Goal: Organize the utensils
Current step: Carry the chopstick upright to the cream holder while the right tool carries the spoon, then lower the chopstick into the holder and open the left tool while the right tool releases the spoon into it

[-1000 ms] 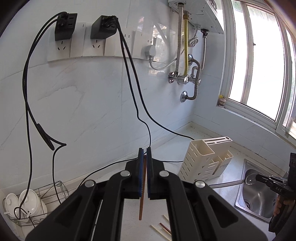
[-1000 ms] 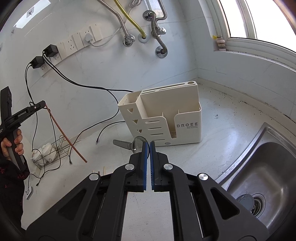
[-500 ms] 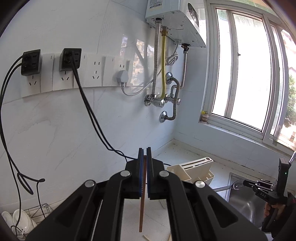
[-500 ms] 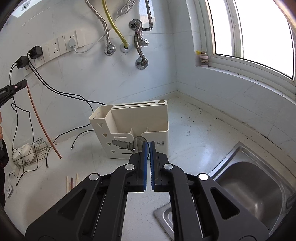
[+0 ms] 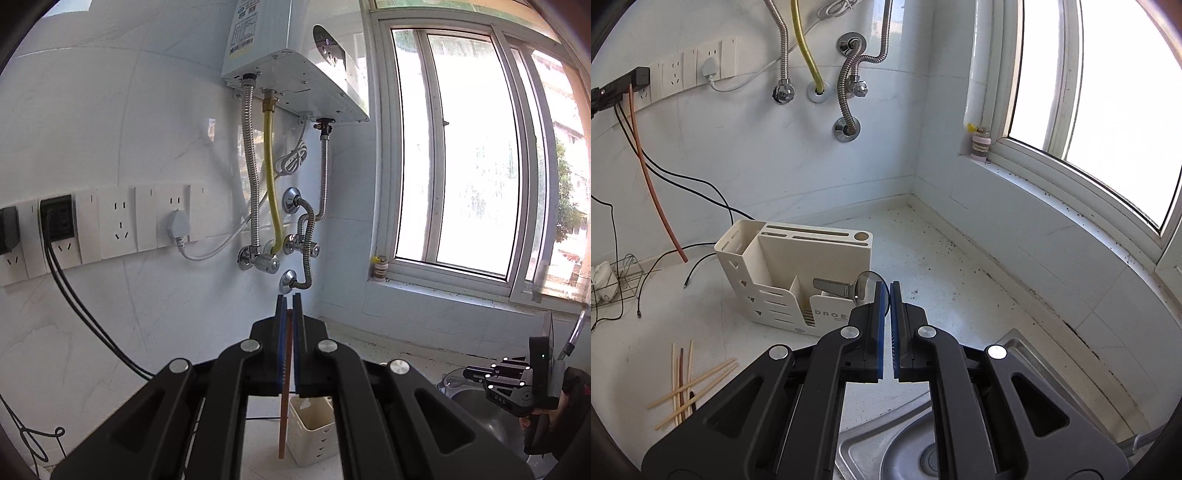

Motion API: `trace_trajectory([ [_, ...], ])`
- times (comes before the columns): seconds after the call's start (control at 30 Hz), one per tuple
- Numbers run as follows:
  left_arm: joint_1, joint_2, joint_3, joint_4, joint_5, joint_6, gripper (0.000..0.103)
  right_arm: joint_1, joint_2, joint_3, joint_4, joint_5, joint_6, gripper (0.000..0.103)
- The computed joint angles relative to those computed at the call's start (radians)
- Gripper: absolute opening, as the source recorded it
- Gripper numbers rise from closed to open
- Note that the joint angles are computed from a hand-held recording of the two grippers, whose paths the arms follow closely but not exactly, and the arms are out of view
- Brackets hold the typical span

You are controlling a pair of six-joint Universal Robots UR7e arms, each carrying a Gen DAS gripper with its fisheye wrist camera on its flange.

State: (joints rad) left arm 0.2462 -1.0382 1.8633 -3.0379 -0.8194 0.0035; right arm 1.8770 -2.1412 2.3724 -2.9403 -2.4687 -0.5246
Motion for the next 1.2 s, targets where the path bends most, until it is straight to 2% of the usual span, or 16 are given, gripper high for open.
trace_trajectory([
  [0.13, -0.001, 0.049, -0.068, -0.018, -0.010, 0.030, 0.002, -0.009, 0.029, -0.024, -0.007, -0.016, -0.036, 0.003],
  [0.3, 0.009, 0.112, -0.143, -0.029, -0.010, 0.056, 0.002, -0.032, 0.039, -0.049, 0.046, 0.001, -0.048, 0.003],
  [0.5, 0.019, 0.173, -0.196, -0.070, -0.036, 0.086, 0.002, -0.061, 0.070, -0.067, 0.041, 0.011, -0.067, 0.003],
  [0.67, 0.026, 0.229, -0.232, -0.090, -0.022, 0.112, 0.002, -0.080, 0.100, -0.080, 0.049, -0.002, -0.101, 0.003],
  [0.97, 0.082, 0.275, -0.239, -0.007, -0.061, 0.041, 0.002, -0.132, 0.147, -0.104, 0.078, 0.039, -0.131, 0.003],
  [1.07, 0.096, 0.266, -0.207, -0.017, -0.103, 0.055, 0.002, -0.148, 0.165, -0.103, 0.079, 0.049, -0.137, 0.003],
  [1.2, 0.100, 0.259, -0.188, 0.044, -0.093, 0.024, 0.002, -0.161, 0.189, -0.110, 0.093, 0.072, -0.123, 0.003],
])
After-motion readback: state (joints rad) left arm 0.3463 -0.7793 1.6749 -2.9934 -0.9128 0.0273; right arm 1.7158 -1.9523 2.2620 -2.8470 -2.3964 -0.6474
